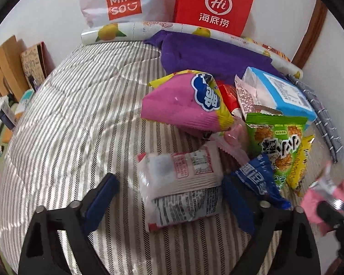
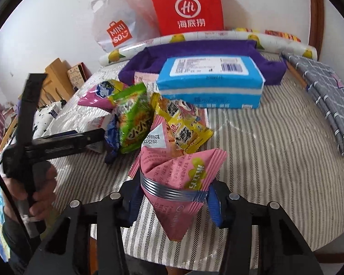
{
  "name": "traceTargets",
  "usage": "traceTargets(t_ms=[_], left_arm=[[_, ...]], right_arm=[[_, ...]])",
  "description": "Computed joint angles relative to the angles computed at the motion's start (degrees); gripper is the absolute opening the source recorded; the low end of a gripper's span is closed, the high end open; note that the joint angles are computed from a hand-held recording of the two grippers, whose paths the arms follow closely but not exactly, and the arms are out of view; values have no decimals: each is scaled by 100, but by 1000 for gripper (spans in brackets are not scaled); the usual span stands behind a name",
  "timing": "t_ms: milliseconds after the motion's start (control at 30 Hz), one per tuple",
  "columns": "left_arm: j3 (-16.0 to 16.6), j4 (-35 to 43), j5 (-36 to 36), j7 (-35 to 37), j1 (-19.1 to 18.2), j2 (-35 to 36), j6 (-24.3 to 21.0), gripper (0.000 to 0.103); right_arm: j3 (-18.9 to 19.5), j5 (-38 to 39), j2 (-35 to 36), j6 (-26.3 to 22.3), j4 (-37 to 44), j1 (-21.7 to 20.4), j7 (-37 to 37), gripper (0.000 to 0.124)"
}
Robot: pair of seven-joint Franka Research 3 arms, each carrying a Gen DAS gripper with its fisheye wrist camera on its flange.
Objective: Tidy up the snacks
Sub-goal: 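Grasp the pink snack packet with the right tool while the left tool grasps the white snack packet, then lift both held packets and carry them over the purple towel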
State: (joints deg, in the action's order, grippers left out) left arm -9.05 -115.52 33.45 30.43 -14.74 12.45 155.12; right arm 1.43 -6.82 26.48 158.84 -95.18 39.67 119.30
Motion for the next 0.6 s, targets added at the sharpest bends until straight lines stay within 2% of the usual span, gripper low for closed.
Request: traceTargets(t_ms=[67, 167, 333, 600], left_arm=[[4, 80, 64, 49, -29, 17, -174, 73], [-34, 40, -60, 241, 28, -39, -192, 63], [-57, -80, -232, 379, 97, -161, -158, 53], [-95, -384, -358, 374, 187, -493, 26, 51]], right_arm=[[-114, -143, -78, 7, -35, 84, 110, 48], [-207, -356, -193, 46, -96, 135, 259, 48], [-316, -724, -345, 53, -179, 176, 533, 48], [-414, -1252, -473, -125, -273, 163, 1105, 48]])
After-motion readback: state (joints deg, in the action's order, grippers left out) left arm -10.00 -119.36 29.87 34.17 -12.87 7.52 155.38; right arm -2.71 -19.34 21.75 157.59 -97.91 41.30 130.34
